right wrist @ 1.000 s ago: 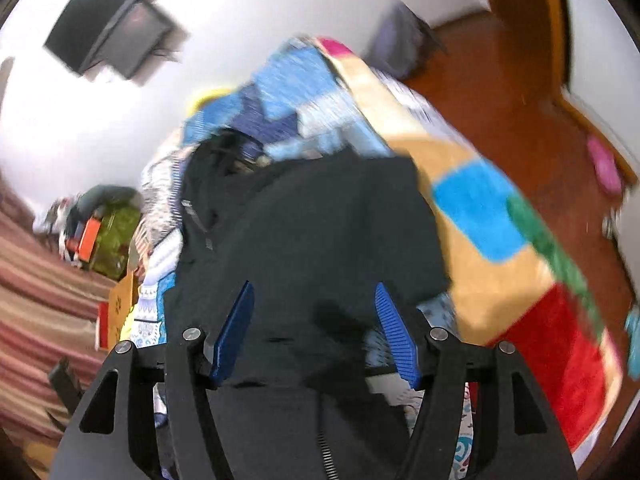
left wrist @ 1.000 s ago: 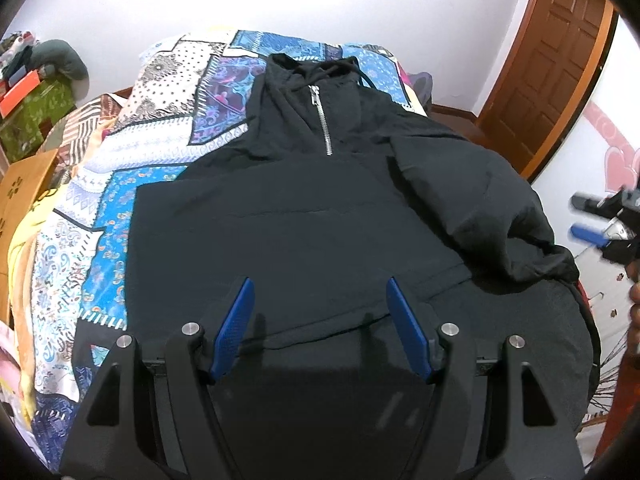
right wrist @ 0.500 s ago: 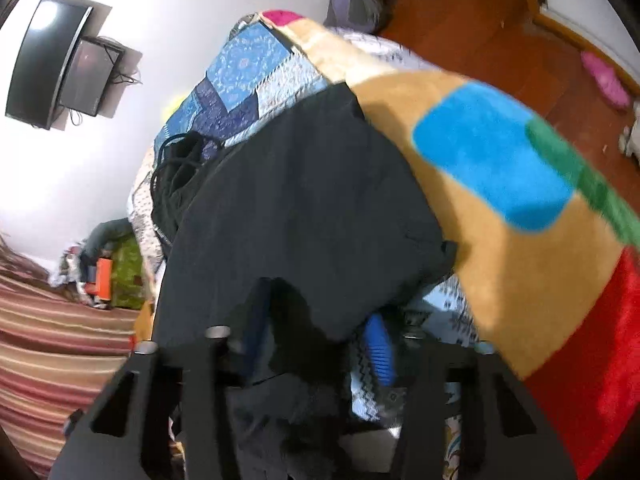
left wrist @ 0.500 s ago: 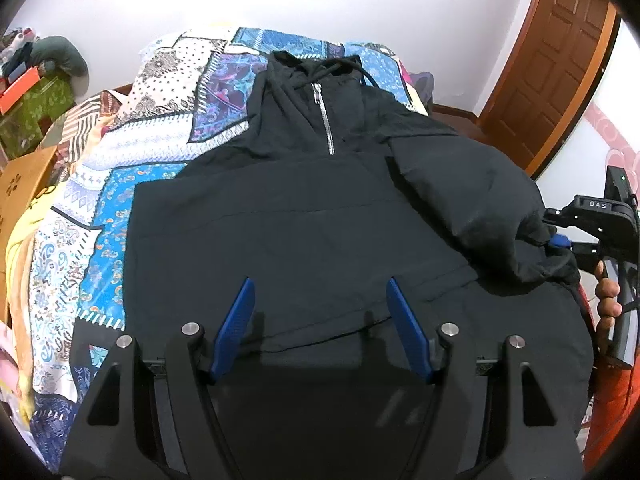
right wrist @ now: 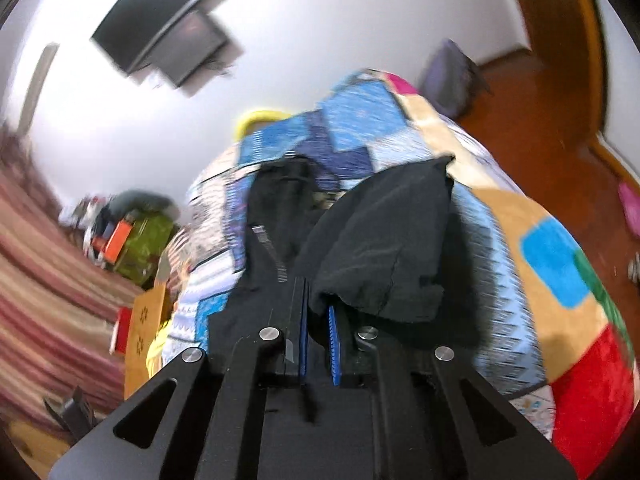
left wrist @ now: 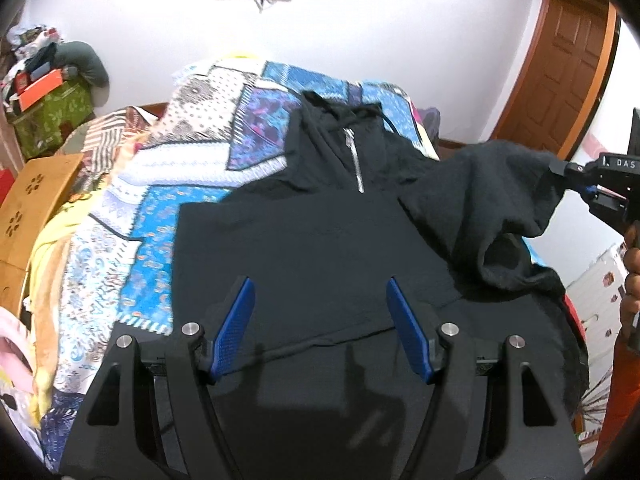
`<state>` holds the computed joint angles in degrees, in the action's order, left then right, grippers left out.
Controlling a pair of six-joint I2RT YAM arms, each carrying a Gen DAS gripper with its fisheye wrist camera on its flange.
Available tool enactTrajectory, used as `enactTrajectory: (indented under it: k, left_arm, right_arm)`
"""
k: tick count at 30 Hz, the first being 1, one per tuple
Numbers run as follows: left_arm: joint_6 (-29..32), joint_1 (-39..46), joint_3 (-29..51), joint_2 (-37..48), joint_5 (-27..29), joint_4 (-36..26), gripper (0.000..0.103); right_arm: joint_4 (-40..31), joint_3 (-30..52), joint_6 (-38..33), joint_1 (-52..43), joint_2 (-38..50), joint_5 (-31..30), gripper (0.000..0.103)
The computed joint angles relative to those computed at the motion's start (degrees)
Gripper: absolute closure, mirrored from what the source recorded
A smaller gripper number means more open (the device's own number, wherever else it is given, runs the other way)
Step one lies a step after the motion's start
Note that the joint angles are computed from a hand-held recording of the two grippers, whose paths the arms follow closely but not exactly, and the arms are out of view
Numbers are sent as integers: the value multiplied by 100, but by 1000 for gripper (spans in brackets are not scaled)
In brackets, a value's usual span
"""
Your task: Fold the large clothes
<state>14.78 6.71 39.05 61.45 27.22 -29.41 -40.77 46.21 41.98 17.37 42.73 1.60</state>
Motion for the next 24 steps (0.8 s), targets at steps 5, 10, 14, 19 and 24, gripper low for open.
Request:
enactTrajectory:
  k: [5, 10, 14, 19, 24]
  left_arm:
    - [546, 1005, 109, -19, 492, -300, 36]
    - [1200, 2022, 296, 223, 833, -553, 36]
    - [1507, 2673, 468, 579, 996, -658, 35]
    - [1664, 3134, 566, 988, 1028, -665, 33]
    - [1582, 3091, 525, 1244, 874, -583, 33]
  right_arm:
    - [612, 492, 1, 1188, 1142, 297, 95]
    - [1150, 1067, -356, 2014, 2757, 173, 95]
    - [1369, 1516, -435, 2394, 4198, -379, 95]
    - [1093, 2012, -649, 2830, 5391, -771, 95]
    - [501, 2113, -794, 2994, 5409, -711, 95]
